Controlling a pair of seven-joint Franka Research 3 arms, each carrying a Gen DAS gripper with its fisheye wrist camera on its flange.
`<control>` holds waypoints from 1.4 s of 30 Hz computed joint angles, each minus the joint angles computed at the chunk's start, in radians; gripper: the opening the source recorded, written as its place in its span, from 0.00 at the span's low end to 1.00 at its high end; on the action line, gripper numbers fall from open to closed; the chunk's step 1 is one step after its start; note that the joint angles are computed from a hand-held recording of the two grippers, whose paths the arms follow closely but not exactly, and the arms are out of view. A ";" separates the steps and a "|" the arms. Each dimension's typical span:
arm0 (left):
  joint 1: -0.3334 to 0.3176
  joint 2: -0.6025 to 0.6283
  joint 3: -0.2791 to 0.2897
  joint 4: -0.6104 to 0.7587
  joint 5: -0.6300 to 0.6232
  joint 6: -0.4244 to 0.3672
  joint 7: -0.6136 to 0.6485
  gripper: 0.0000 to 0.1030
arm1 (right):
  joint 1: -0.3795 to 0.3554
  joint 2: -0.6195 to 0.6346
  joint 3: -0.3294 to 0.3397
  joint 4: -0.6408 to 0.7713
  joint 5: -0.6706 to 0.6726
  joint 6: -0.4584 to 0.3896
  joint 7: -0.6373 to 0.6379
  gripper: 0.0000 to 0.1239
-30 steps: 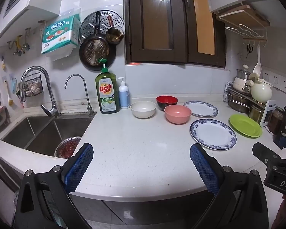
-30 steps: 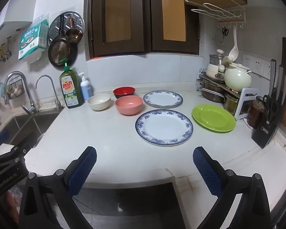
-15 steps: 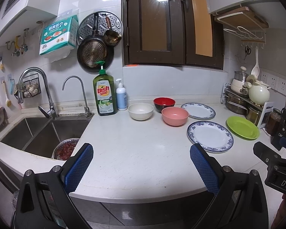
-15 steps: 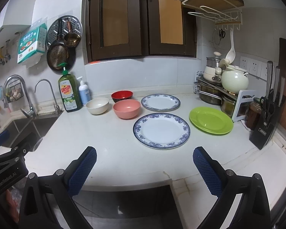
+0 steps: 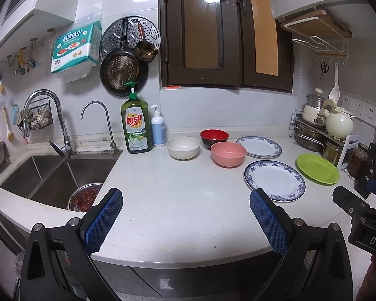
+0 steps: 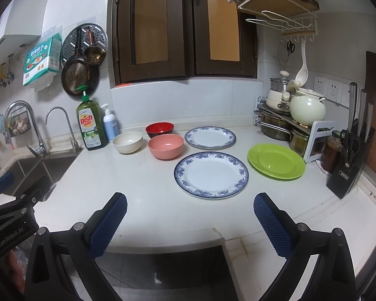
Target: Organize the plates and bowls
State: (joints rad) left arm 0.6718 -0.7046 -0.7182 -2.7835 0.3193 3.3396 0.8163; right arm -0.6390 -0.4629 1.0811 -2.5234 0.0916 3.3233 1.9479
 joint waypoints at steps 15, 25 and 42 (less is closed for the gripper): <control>-0.014 0.004 0.013 0.008 0.011 -0.016 -0.003 1.00 | 0.010 0.014 -0.012 -0.001 0.007 0.003 -0.012 0.83; -0.013 0.004 0.015 0.007 0.019 -0.015 -0.009 1.00 | 0.005 0.014 -0.007 0.003 0.007 0.000 -0.014 0.83; -0.025 0.026 0.041 0.018 0.032 -0.023 0.005 1.00 | -0.004 0.015 0.001 0.008 -0.011 -0.011 0.006 0.83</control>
State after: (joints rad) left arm 0.6468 -0.6787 -0.6771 -2.7658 0.3508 3.3169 0.8214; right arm -0.6431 -0.4481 1.0823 -2.5153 0.0808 3.3128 1.9537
